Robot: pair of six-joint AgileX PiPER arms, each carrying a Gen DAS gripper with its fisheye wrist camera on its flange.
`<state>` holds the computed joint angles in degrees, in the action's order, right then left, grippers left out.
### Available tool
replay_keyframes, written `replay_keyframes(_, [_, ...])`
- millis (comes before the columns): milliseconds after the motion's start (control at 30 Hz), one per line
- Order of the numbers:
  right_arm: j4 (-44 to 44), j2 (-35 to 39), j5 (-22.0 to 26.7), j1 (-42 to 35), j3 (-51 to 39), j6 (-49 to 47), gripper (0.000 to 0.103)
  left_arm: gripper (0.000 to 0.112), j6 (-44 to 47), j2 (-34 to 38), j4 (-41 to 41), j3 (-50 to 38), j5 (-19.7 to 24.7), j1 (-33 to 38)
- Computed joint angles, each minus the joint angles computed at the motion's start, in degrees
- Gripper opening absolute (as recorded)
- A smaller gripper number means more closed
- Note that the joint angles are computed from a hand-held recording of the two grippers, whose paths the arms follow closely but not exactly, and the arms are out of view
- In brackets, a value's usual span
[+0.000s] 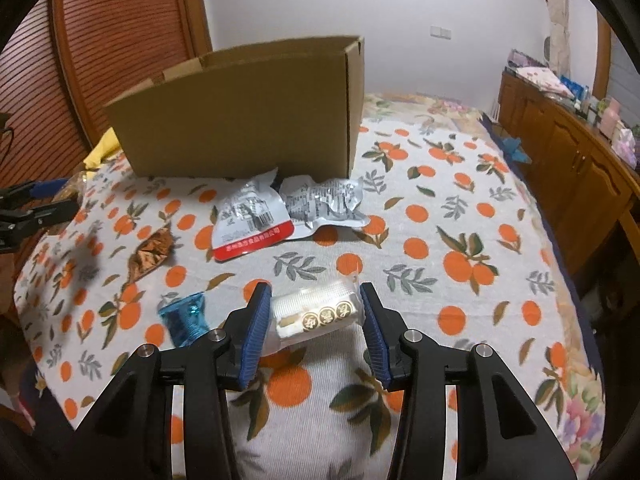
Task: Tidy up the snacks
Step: 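Carry both bars over the box and open both grippers to drop them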
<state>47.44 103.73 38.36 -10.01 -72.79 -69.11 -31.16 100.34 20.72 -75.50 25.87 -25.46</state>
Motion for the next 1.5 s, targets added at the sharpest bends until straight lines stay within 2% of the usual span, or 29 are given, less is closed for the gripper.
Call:
replay_keyframes(467, [5.4, -8.6, 3.5, -2.0, 4.8, -6.0, 0.045, 0.082, -4.3, -3.4, 5.2, -1.8, 2.5, -3.6])
replay_keyframes(800, [4.9, -9.6, 5.4, 0.4, 1.8, -4.7, 0.045, 0.082, 1.6, -0.8, 0.4, -8.0, 3.1, -1.8])
replay_keyframes(1100, [2.1, -6.2, 7.7, 4.6, -7.2, -0.5, 0.045, 0.083, 10.0, 3.2, -5.8, -18.1, 5.7, 0.9])
replay_keyframes(1233, [1.1, -3.3, 9.4, 6.1, -13.5, 2.2, 0.045, 0.083, 14.4, 6.9, -9.0, -25.5, 8.7, 3.0])
replay_keyframes(1500, [-3.0, 7.4, 13.8, 9.1, -32.9, 10.2, 0.045, 0.083, 21.7, 17.7, -15.0, -44.2, 16.9, 7.1])
